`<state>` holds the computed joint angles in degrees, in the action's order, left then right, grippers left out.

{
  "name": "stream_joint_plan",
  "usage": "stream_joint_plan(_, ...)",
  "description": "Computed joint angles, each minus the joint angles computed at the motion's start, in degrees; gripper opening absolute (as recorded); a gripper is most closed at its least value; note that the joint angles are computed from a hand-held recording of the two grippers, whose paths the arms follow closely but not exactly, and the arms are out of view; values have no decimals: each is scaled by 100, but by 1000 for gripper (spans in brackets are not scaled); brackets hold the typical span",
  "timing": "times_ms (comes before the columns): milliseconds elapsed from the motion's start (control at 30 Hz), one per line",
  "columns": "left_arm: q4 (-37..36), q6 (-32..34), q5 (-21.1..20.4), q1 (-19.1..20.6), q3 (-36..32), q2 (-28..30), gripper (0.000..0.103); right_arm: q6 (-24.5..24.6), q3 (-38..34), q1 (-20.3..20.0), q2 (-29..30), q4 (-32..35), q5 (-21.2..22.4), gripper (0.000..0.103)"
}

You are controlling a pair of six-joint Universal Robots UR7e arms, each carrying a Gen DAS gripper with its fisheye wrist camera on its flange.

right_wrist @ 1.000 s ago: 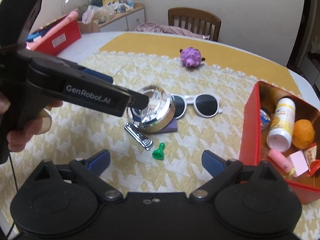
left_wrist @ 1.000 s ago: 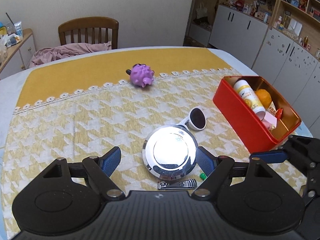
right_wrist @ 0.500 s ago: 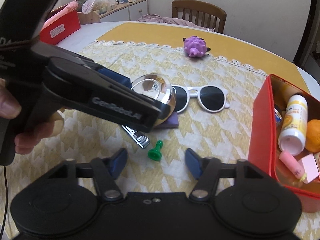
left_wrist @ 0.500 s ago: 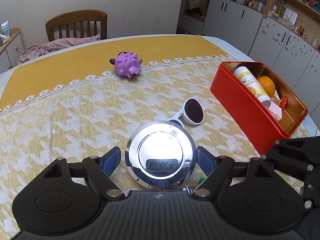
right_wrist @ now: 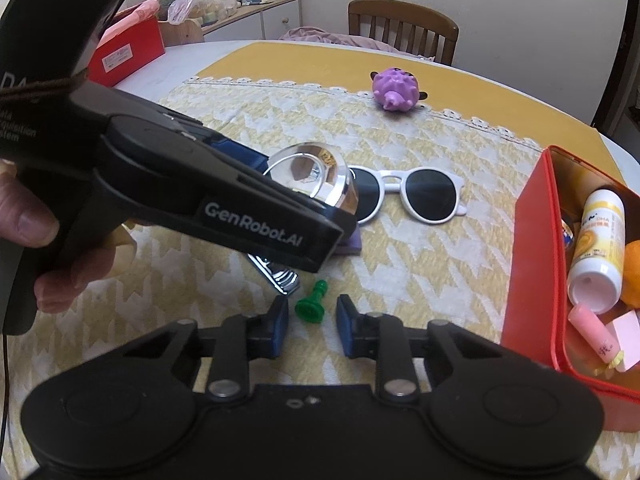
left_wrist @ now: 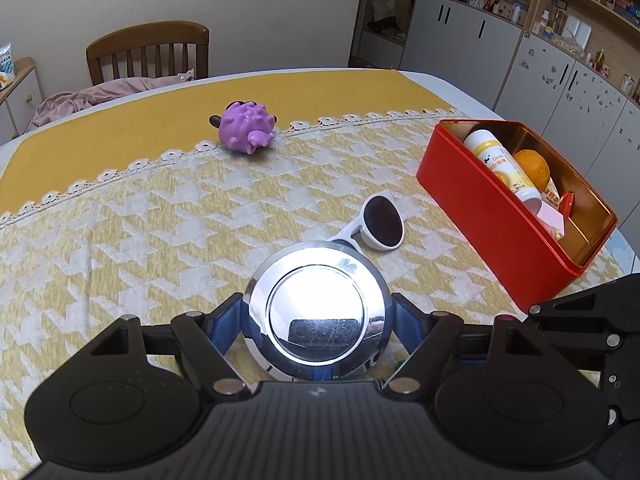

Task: Organize rigid objects
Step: 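Close right tool on green pawn while left tool holds mirror, then carry mirror with left tool and pawn with right tool over tin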

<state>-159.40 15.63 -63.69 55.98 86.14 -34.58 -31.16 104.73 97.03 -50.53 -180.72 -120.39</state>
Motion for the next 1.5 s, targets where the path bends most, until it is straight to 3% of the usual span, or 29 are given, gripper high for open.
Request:
stream_joint_plan(100,-52,51,129,-40,21,16,77,-77,-16,23,51,-105,-106,15)
stream_joint_plan(433,-105,-87,311,-99,104,-57,77,66,55,71,5,-317,-274,14)
stream_joint_plan(633,29,-340,397,-161,228,-223,77,415,252,76,-311,-254,-60,14)
stream_joint_plan(1000,287,-548,525,-330,591,-558,77,617,555,145,-830,-277,-68,15)
stream_joint_plan(1500,520,-884,225,-778,766,-707,77,450,1058,-69,-1707,-571,-140,15)
